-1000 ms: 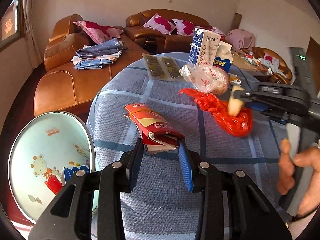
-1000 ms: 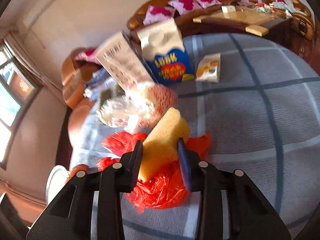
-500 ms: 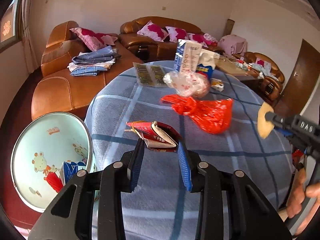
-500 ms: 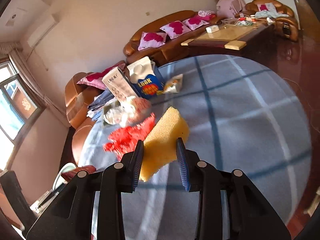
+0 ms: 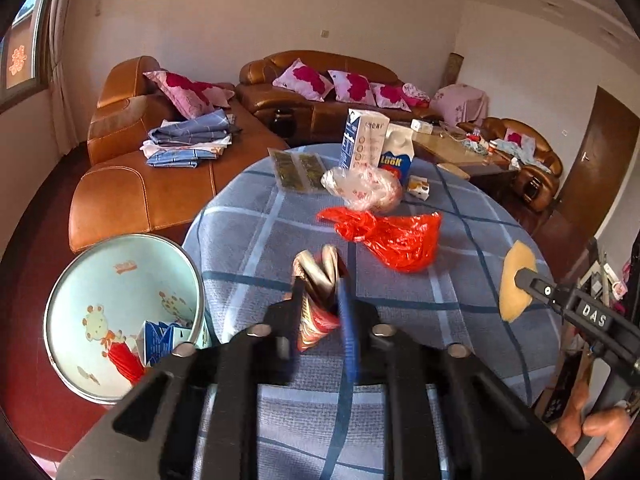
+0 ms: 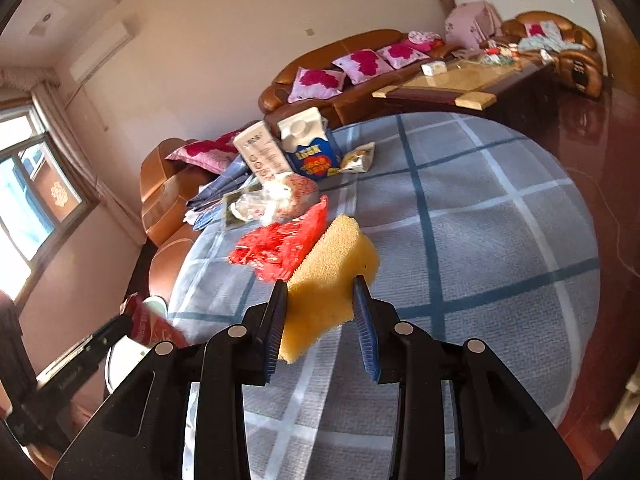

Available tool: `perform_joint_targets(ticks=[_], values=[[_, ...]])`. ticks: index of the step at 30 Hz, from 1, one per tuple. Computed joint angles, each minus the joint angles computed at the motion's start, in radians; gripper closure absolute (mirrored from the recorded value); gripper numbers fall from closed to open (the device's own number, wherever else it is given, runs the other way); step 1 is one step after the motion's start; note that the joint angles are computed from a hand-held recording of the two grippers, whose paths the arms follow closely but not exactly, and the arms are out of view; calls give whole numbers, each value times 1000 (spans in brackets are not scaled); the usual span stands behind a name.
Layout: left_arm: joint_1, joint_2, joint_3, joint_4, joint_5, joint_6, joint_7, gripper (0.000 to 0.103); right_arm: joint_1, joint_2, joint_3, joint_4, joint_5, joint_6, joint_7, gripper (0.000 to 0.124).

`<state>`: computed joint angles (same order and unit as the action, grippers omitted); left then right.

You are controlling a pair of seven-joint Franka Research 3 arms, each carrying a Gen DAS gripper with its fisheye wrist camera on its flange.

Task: Collect trash
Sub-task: 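Carry the red packet into the wastebasket and open the left tool while the right tool holds the sponge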

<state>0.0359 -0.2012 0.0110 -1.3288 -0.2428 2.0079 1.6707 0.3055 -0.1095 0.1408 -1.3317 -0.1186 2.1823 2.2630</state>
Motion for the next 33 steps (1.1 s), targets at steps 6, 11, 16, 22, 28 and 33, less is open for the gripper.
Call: perform_joint_targets(ticks=[6, 11, 16, 22, 28, 33], values=[[6, 1, -22, -26, 78, 40, -26, 42, 13, 8, 7, 15, -7, -10, 6, 90], [-8, 56, -10, 36, 15, -33, 21, 14, 8, 1, 1, 12, -13, -13, 14, 90], [-7, 175, -58, 153, 50, -187, 7, 15, -15, -36, -7, -25, -20, -11, 35, 90], [-10, 135, -92, 52, 161, -93, -37, 10, -54, -98, -1, -95, -27, -13, 61, 90], [-33, 83, -85, -6, 144, -29, 55, 46, -68, -105, 6, -114, 1, -1, 53, 90], [-25, 75, -49, 9, 25, -13, 92, 64, -69, -107, 16, -109, -1, 0, 47, 90]])
